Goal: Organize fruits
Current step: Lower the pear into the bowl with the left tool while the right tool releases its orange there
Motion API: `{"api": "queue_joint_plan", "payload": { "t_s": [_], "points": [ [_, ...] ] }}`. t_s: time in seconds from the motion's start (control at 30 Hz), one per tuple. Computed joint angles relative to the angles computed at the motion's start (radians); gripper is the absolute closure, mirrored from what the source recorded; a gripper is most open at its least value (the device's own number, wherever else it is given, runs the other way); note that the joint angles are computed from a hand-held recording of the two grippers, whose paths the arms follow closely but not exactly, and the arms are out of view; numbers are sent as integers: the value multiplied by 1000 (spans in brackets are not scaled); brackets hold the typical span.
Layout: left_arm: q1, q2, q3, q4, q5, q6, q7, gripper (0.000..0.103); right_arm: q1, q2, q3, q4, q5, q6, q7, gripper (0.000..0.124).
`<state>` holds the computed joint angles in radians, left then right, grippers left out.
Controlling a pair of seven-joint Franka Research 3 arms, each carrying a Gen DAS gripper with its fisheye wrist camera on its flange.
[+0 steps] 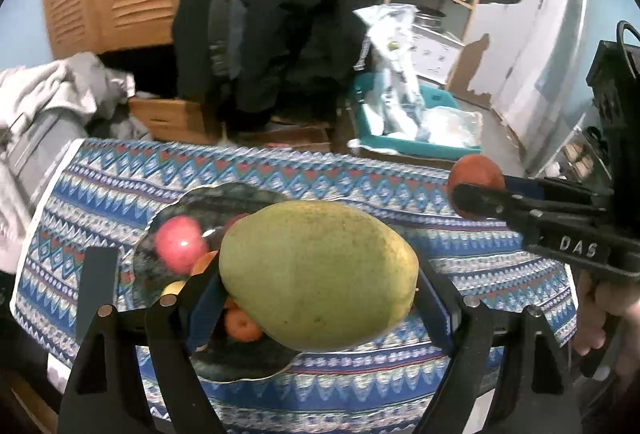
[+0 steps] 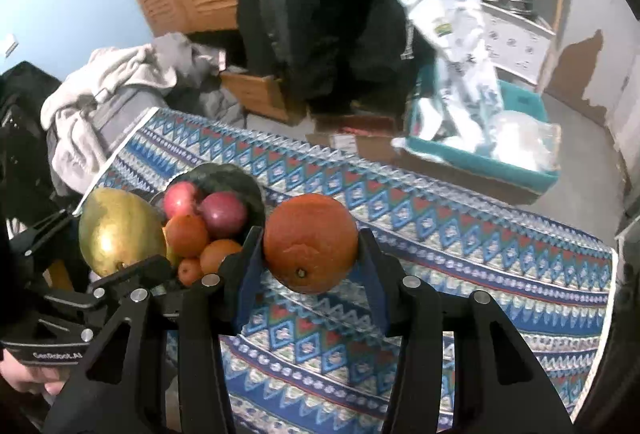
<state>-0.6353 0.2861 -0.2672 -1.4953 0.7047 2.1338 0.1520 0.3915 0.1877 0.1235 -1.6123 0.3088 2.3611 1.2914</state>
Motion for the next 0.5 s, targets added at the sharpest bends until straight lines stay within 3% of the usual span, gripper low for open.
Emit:
{"api": "queue_joint_plan", "payload": {
  "t_s": [0.5],
  "points": [
    [84,-86,-22,-215,-85,63,-44,18,61,199,26,216,0,-126,48,77]
  ]
}}
